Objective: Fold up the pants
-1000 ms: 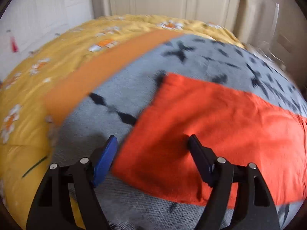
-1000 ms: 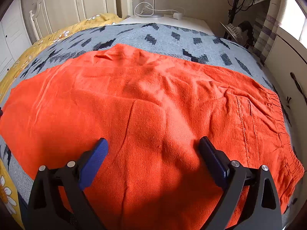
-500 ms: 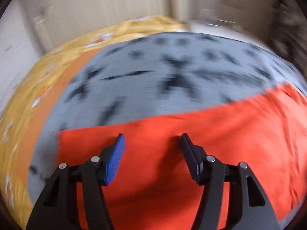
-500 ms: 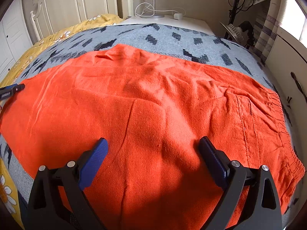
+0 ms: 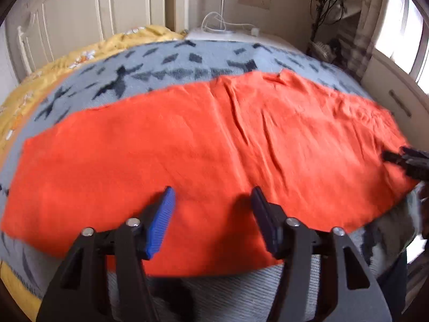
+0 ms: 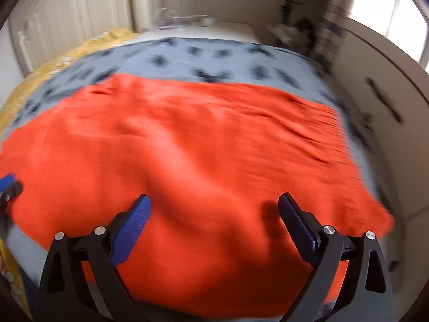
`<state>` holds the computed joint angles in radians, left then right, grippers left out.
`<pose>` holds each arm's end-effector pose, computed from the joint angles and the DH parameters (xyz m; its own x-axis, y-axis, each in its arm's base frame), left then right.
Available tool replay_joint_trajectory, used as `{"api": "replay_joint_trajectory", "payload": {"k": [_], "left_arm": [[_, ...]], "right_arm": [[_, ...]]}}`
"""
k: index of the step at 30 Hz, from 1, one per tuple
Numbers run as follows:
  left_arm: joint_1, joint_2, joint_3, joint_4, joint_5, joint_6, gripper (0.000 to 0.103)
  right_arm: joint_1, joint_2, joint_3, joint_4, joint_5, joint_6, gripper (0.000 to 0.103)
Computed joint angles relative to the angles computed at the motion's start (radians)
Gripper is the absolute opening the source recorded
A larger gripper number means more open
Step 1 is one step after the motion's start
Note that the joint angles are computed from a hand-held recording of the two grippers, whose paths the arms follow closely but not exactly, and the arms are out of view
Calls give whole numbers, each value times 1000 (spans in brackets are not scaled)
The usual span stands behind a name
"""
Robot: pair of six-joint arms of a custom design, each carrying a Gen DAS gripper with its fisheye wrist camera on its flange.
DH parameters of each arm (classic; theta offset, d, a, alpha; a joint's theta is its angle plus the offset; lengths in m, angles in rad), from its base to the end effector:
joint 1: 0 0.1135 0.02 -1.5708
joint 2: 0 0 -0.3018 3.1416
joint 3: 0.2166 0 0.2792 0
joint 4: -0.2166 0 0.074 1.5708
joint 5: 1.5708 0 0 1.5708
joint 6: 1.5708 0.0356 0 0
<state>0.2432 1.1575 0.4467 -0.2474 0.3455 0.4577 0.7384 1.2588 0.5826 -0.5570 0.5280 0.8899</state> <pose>0.2032 0.0380 0.1695 -0.7289 0.2475 -0.6383 0.3172 0.9483 0.0055 0.1691 0.1296 0.1780 -0.7951 0.1839 -0.5779 0.2539 0.9663 -0.0419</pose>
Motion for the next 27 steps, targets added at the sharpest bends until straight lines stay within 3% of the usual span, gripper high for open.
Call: {"api": "replay_joint_trajectory", "payload": {"k": [3, 5, 8, 10, 12, 14, 16, 18, 19, 21, 23, 27], "left_arm": [[-26, -80, -68, 28, -37, -24, 64], [-27, -106, -83, 28, -45, -14, 65], [-41, -213, -84, -34, -16, -19, 63], [-116, -264, -73, -76, -8, -62, 64], [-289, -294, -71, -74, -75, -168, 63], [-518, -274, -63, -19, -207, -287, 62], [-677, -222, -46, 33, -289, -391, 62], [-837, -100, -15, 81, -352, -466, 58], [-877, -49, -3, 91, -375, -485, 50], [-950, 62, 16, 101, -433, -537, 41], [-1028, 47, -15, 133, -534, -562, 39], [-1063, 39, -34, 146, -577, -596, 38]], "right_arm": [[-100, -191, -116, -28, -42, -11, 92], [-150, -308, -173, -9, -97, -95, 90], [-92, -277, -88, -129, -35, -41, 92], [-126, -332, -60, -67, -101, -103, 92], [-201, -244, 11, 5, -148, -209, 92], [-274, -115, 80, 72, -192, -330, 92], [-353, 75, 182, 114, -246, -433, 91], [-398, 246, 287, 103, -260, -515, 84], [-411, 296, 316, 94, -259, -539, 79], [-423, 384, 355, 104, -251, -592, 80], [-433, 386, 337, 158, -225, -617, 89], [-436, 383, 306, 231, -204, -646, 90]]}}
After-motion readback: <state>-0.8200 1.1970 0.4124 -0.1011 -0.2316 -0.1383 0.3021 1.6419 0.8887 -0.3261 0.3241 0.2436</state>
